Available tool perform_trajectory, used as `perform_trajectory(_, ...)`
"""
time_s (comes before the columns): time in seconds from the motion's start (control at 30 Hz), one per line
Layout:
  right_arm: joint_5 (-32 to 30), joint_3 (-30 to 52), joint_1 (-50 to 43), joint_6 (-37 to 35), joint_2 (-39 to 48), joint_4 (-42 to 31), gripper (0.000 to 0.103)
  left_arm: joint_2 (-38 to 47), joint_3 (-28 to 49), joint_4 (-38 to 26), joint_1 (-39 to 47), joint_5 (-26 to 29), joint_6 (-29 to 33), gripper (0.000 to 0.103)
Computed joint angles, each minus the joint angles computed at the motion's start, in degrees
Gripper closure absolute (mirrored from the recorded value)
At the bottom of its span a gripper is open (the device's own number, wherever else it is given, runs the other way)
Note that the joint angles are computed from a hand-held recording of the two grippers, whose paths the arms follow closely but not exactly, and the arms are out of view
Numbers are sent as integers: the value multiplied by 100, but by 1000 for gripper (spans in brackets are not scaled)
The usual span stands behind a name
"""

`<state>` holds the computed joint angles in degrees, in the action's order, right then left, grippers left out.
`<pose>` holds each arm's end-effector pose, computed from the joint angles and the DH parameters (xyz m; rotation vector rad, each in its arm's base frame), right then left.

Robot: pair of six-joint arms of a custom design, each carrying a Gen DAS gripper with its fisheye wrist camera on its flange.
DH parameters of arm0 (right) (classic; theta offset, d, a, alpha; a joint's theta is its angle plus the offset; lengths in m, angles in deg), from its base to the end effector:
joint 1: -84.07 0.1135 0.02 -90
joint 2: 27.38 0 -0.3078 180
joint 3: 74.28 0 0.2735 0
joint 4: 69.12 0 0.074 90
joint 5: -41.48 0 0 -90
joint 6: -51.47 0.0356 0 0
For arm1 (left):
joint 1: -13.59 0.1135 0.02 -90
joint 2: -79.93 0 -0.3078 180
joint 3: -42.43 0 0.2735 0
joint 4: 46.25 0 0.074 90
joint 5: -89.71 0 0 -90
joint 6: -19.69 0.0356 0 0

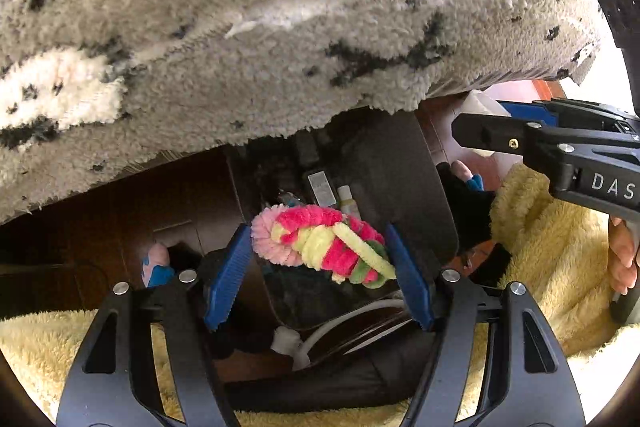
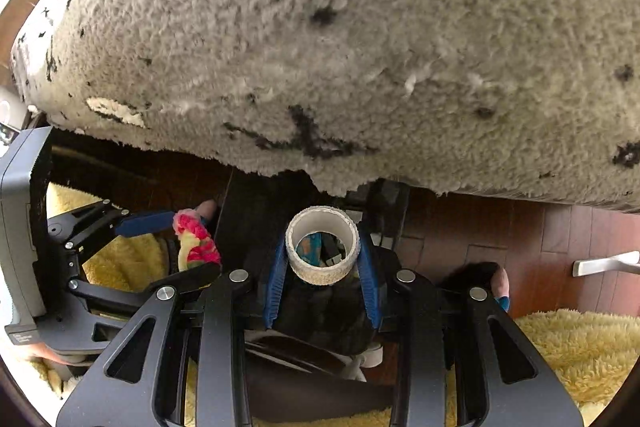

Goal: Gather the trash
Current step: 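Lower the tape roll and toy into the bin and open both tools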

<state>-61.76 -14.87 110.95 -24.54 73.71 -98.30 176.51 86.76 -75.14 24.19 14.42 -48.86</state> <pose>0.2809 0.1515 0.1310 -0.3780 2.8459 0.4811 0.2370 0.0352 0.0959 0.3039 2.8922 -0.2986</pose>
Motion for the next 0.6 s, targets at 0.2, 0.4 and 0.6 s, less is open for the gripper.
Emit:
perform_trajectory(0.2,-111,18,-78,24,64,30,61,97,9,44,-108,6,-83,29)
perform_trajectory(0.4,-143,64,-254,70,34,4,44,-49,20,-13,-66,-18,-82,23)
perform_trajectory(0.6,-34,-20,-468,66,-171,-18,17,-333,78,-144,10,-52,-96,18)
